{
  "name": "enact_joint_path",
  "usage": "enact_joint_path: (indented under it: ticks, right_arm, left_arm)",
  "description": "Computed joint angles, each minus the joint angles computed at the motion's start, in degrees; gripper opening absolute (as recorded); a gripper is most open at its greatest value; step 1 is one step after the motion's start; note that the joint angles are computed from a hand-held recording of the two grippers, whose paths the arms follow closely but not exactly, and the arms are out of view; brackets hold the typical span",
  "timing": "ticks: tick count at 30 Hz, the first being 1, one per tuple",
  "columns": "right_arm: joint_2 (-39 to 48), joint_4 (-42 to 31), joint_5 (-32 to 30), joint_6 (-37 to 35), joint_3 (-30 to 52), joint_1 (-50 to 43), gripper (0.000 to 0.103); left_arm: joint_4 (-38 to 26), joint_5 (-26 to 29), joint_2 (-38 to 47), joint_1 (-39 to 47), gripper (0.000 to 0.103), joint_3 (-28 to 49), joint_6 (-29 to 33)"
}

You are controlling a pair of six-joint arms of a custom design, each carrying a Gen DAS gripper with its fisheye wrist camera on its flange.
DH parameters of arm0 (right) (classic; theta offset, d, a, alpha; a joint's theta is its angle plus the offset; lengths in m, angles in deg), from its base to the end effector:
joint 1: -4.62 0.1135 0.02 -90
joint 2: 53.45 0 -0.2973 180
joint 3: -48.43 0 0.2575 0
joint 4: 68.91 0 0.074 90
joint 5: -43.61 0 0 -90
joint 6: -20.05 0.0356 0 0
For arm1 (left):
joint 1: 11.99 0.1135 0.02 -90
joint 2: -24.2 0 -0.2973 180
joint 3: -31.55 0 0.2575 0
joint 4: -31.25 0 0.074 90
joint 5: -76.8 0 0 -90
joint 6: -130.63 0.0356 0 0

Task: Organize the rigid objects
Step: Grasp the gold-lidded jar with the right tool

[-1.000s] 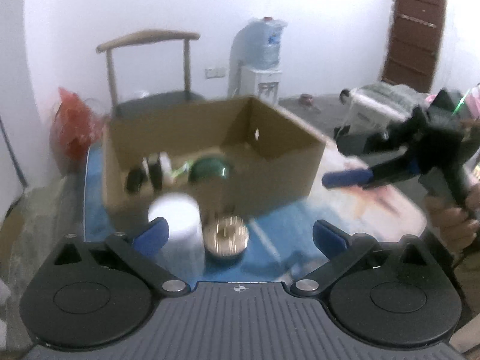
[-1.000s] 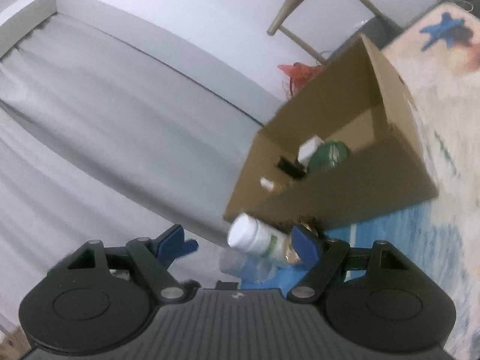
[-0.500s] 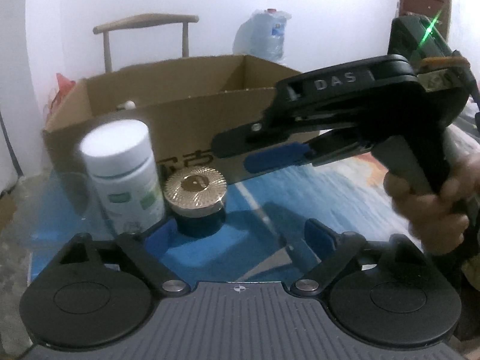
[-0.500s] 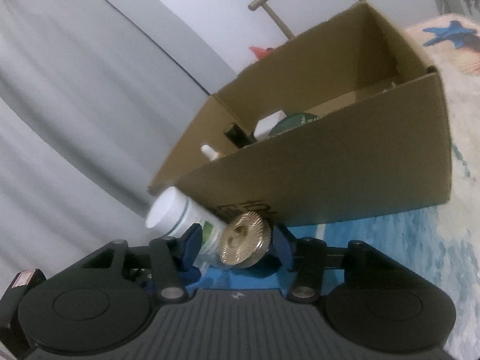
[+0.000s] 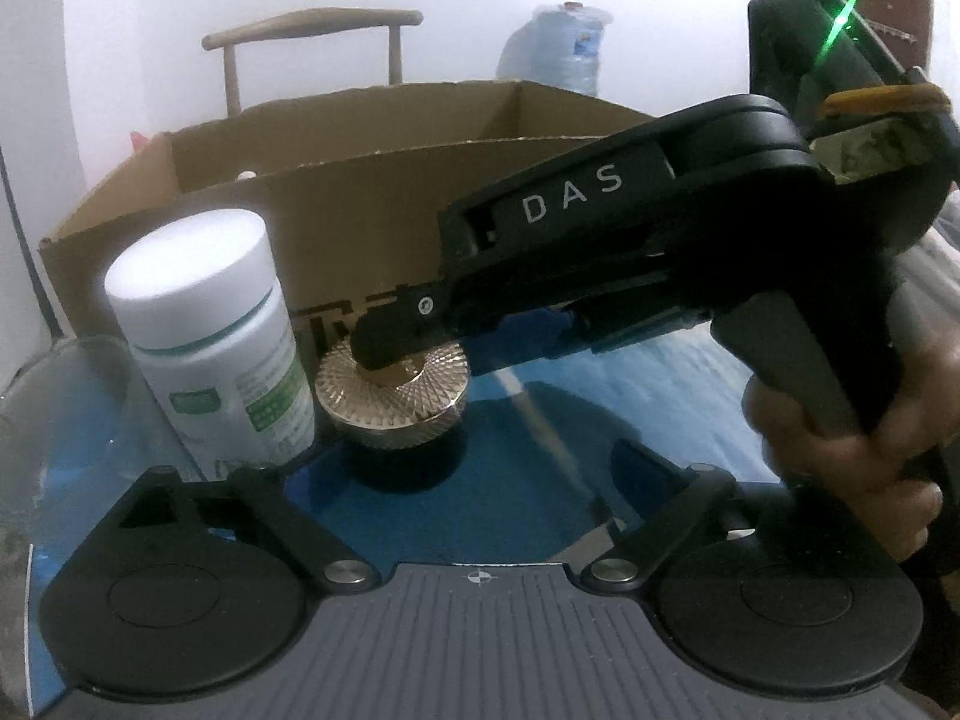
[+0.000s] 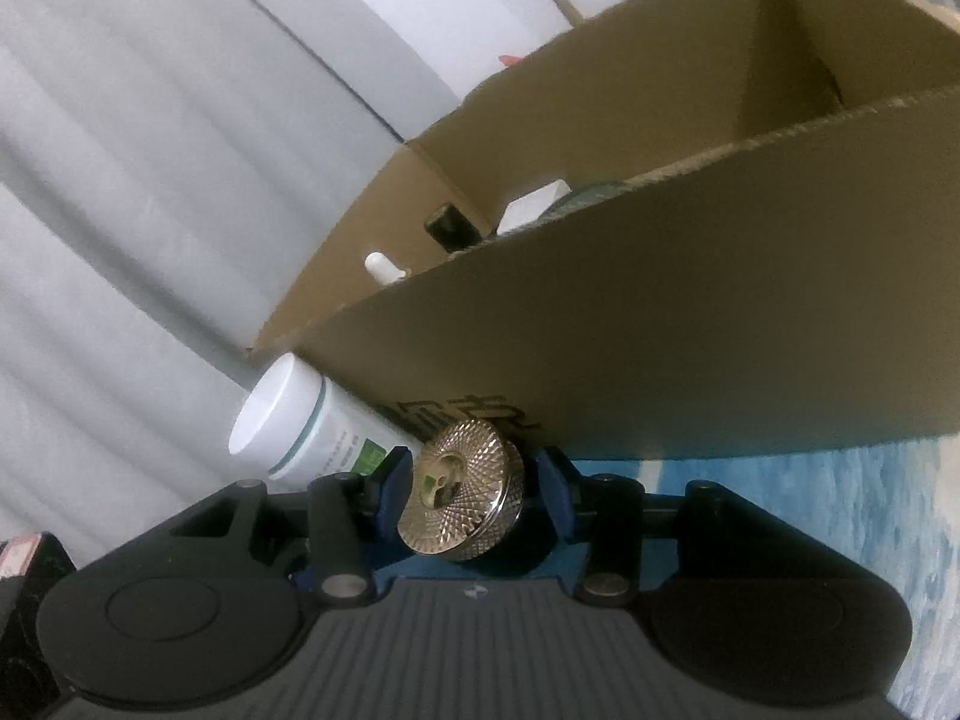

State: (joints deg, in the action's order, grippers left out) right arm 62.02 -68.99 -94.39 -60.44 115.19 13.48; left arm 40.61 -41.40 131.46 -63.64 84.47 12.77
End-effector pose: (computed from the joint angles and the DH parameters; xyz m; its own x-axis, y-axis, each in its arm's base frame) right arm 0.3736 0.0850 0.1148 -0.8301 -0.0175 -0.5574 -0.4559 0.5968 0.6602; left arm 0.2197 -0.2506 0.1137 -0.6138 0.1121 -0.7815 0.2227 0.9742 -0.0352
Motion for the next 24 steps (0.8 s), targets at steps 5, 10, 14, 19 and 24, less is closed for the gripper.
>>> enact_joint_path:
  ticks: [5,10,14,19,24]
  right_arm:
    - [-0.09,-3.19,-1.25,-2.86,0.62,-1.45,0.05]
    - [-1.22,-4.95,-1.53,-3.57,0.19,-2.8,0.05]
    - [-2.44,-6.86,-3.1,-5.87,-1.43,-4.91,0.05]
    - [-3.66,-9.11,-4.86,-8.33,-3.37,-7.01,0.049]
    - [-4.87,-8.07,-2.13,-8.63,-4.16,-7.78,0.05]
  left_arm:
    - [-0.22,-0.01,0.65,-0.6,0.096,0.57,0.61]
    - [-0.06,0.49,0.85,-1.77,0.098,1.49,2.17]
    - [0.86,2.51,1.32,-2.23,0.098,1.97,3.53]
    - [2.86,4.58,2.07,-2.37,0.097,2.41,6.45]
    - [2.34,1.86,2.02,-3.62,0.097,2.35,7.25]
